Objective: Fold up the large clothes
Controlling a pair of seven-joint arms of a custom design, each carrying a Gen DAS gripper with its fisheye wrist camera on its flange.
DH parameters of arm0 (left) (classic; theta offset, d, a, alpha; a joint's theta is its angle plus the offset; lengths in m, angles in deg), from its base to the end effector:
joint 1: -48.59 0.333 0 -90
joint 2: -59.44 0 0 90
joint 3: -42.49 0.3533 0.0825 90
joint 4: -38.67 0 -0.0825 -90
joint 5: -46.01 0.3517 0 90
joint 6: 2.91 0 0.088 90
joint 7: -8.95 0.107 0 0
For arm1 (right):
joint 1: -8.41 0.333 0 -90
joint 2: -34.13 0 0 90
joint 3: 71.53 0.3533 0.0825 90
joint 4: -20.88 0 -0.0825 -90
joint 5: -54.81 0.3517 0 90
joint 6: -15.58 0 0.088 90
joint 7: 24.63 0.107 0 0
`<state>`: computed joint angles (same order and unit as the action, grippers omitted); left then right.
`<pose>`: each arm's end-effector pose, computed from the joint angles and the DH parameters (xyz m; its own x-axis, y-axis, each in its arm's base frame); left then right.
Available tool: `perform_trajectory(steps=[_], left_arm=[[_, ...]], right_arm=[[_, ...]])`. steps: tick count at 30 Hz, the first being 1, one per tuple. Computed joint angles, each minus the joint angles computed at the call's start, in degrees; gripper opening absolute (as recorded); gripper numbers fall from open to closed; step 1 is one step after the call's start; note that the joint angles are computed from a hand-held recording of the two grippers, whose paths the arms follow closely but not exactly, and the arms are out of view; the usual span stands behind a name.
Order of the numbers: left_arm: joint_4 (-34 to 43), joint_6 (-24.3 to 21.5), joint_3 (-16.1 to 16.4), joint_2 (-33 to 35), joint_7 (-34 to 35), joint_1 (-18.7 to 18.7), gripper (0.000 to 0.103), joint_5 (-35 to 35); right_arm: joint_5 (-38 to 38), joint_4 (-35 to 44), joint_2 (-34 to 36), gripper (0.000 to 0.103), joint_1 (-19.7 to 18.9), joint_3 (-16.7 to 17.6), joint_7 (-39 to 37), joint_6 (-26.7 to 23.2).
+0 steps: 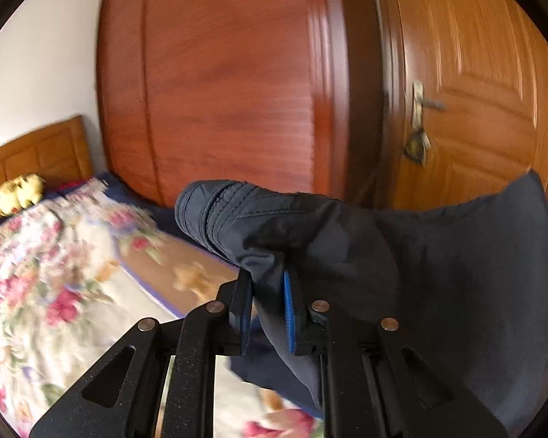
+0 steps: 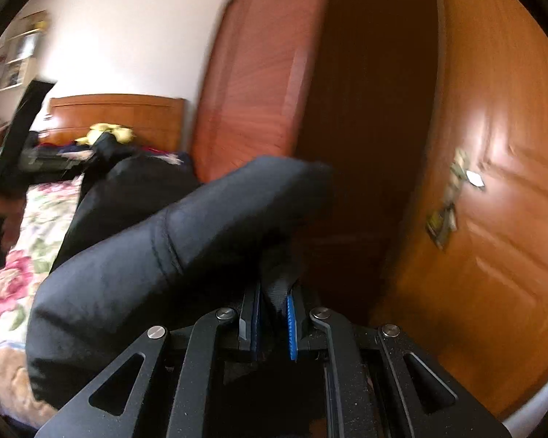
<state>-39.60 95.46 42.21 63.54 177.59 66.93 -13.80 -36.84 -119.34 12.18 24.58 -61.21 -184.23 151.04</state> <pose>0.5508 0.0952 0.7752 -0.8575 -0.5136 -0.0311 -0.2199 0.4205 -0.8803 0.3744 0.1816 0.5306 -0.3686 -0.9269 0.0709 -0.2820 0.0388 -0.9586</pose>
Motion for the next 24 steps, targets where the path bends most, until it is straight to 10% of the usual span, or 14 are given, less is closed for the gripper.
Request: perform_trajectory(steps=[6, 17, 24], left_arm=[[-6.4, 7.8, 0.0, -1.9, 2.8, -3.1, 0.019, 4.5], [4.2, -9.8, 2.4, 4.4, 11.2, 6.9, 0.079, -0.1], [9.4, -16.7, 1.4, 7.6, 10.9, 14.6, 0.083, -2.8]], right_arm=[[4.9, -2.1, 1.7, 0.014, 1.2, 0.9, 4.8, -0.6], [10.9, -0.6, -0.4, 0.058, 4.2, 7.1, 7.4, -11.8], [7.3, 9.2, 6.5, 0.064, 9.5, 10.8, 4.9, -19.7]])
